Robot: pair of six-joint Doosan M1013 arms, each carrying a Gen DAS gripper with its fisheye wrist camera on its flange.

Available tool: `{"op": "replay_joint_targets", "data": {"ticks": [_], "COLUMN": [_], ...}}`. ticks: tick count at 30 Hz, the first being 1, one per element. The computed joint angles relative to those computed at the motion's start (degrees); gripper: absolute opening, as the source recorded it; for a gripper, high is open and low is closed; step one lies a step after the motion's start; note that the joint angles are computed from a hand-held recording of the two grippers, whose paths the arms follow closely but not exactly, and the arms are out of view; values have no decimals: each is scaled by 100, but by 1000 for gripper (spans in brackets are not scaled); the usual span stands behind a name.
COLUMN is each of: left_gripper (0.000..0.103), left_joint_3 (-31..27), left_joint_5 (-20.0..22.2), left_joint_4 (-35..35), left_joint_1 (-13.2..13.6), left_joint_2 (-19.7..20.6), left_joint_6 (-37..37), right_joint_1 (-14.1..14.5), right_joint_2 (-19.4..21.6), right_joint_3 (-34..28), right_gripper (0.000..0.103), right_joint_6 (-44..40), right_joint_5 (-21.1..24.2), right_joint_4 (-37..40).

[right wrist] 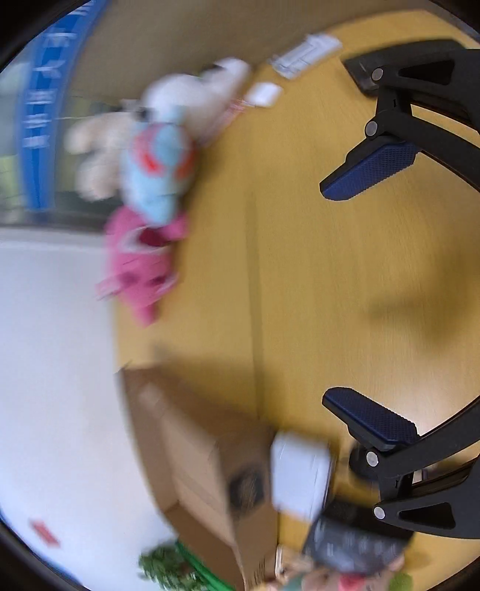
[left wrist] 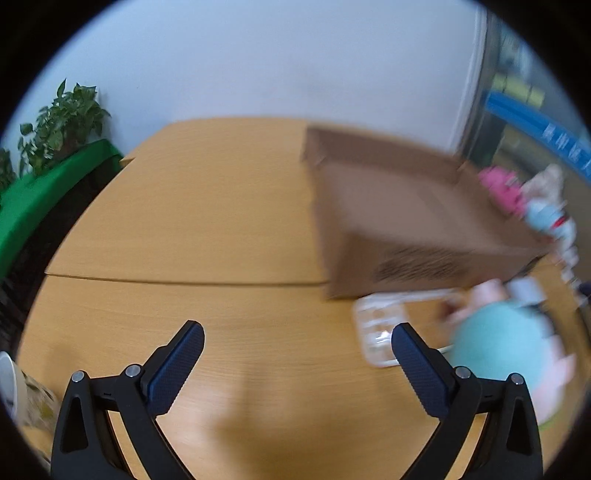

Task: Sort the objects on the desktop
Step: 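Grasp the teal-and-pink pig plush with the right gripper, then carry the pig plush with the right gripper over the cardboard box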

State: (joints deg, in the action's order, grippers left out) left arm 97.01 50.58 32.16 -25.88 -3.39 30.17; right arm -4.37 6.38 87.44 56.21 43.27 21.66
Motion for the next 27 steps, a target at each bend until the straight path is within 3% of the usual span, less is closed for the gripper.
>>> {"op": "replay_joint_targets", "data": {"ticks": [2, 6, 7, 9, 11, 13, 14, 15, 16, 19, 22, 27], "left_gripper": [102, 102, 102, 102, 102, 101, 101, 101, 101, 100, 100, 96], "left_joint_3": [-58, -279, -301, -311, -255, -94, -10, 43, 101, 237, 393, 427], "left_joint_5": [-487, -1022, -1180, -1415, -1413, -1644, -1719, -1744, -1760, -1813, -2047, -2180], "left_joint_4": [-230, -1331, -1801, -2653, -3256, -4002, -4184, -4230, -4254, -4193, -5253, -5717], "left_joint_1": [-113, -143, -113, -22, 29, 119, 146, 149, 145, 170, 322, 349], "left_joint_2": [-54, 133, 204, 343, 436, 449, 437, 420, 394, 325, 334, 378], "left_joint_6": [-48, 459, 759, 1359, 1553, 1948, 2015, 1965, 1905, 1771, 2579, 3076], "right_joint_1": [97, 782, 873, 985, 1170, 1501, 1606, 1661, 1729, 1794, 1672, 1679], "right_joint_2": [-220, -671, -717, -675, -555, -473, -417, -345, -276, -364, -343, -162], "right_joint_3": [72, 277, 297, 258, 202, 265, 280, 259, 236, 366, 329, 281], "right_gripper": [103, 103, 103, 103, 103, 102, 95, 78, 79, 80, 80, 89], "right_joint_6": [-373, -1264, -1599, -2301, -2458, -2432, -2423, -2376, -2248, -2393, -2574, -2181], "right_joint_5": [10, -14, 200, 1161, 1823, 1887, 1995, 2170, 2342, 2302, 2468, 2698], "right_joint_4": [337, 204, 503, 1417, 1671, 1457, 1410, 1398, 1365, 1573, 1833, 1655]}}
